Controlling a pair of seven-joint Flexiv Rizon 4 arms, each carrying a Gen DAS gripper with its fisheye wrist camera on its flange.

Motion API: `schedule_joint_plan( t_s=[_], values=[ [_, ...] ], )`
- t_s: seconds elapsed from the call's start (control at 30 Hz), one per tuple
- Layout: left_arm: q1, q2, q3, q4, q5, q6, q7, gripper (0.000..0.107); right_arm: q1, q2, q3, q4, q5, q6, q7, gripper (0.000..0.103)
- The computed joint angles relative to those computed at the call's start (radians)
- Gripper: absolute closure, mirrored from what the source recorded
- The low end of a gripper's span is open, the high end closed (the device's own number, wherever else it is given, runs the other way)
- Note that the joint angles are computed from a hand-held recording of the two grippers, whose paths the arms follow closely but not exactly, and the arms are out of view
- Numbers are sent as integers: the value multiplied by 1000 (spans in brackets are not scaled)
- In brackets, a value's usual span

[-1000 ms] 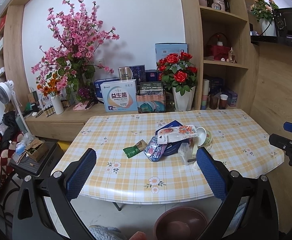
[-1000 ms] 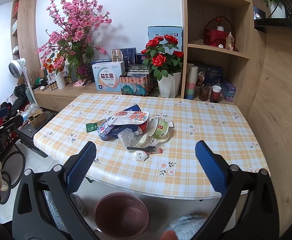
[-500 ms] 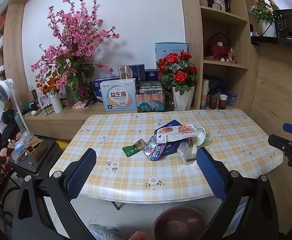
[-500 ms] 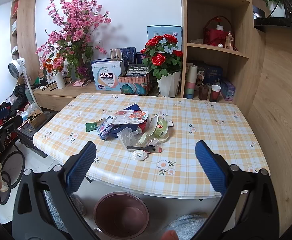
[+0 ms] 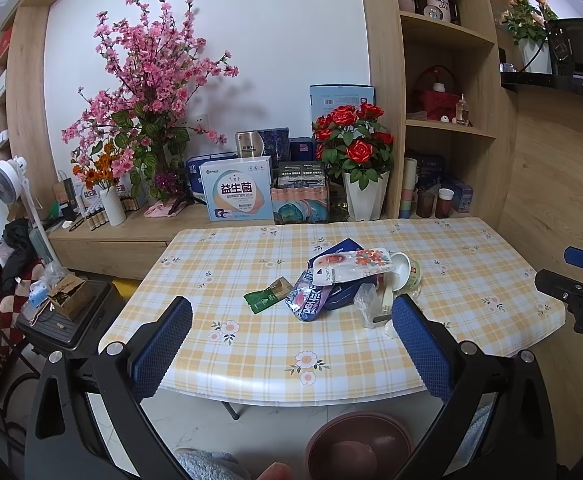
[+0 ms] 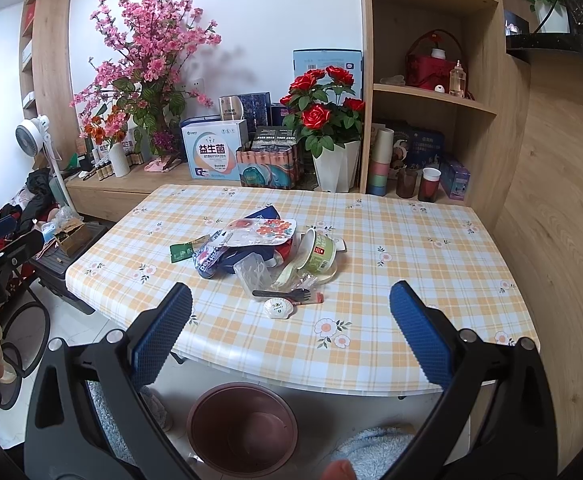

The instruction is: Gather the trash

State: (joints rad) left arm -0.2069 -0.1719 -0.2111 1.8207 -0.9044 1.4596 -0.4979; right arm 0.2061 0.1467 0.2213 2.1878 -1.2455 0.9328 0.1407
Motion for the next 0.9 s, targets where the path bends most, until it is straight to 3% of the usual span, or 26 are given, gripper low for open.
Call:
schedule_joint_plan(
  t_s=[0.33, 0.57, 0.73, 0.9],
  values=[
    [0, 0, 1, 0, 0, -1, 1, 9, -1, -2, -2, -4, 3, 2, -4, 6],
    [2, -18, -23, 8, -61, 32, 48, 9, -8, 2, -4, 2, 16, -4, -11, 6],
    [21, -45, -71, -10, -196, 18, 150, 9, -27, -43, -37, 20, -91, 49, 99, 5],
    [12, -94, -61, -64, -246, -28, 164, 9, -58, -88, -79, 6, -151, 137, 134, 5]
  ],
)
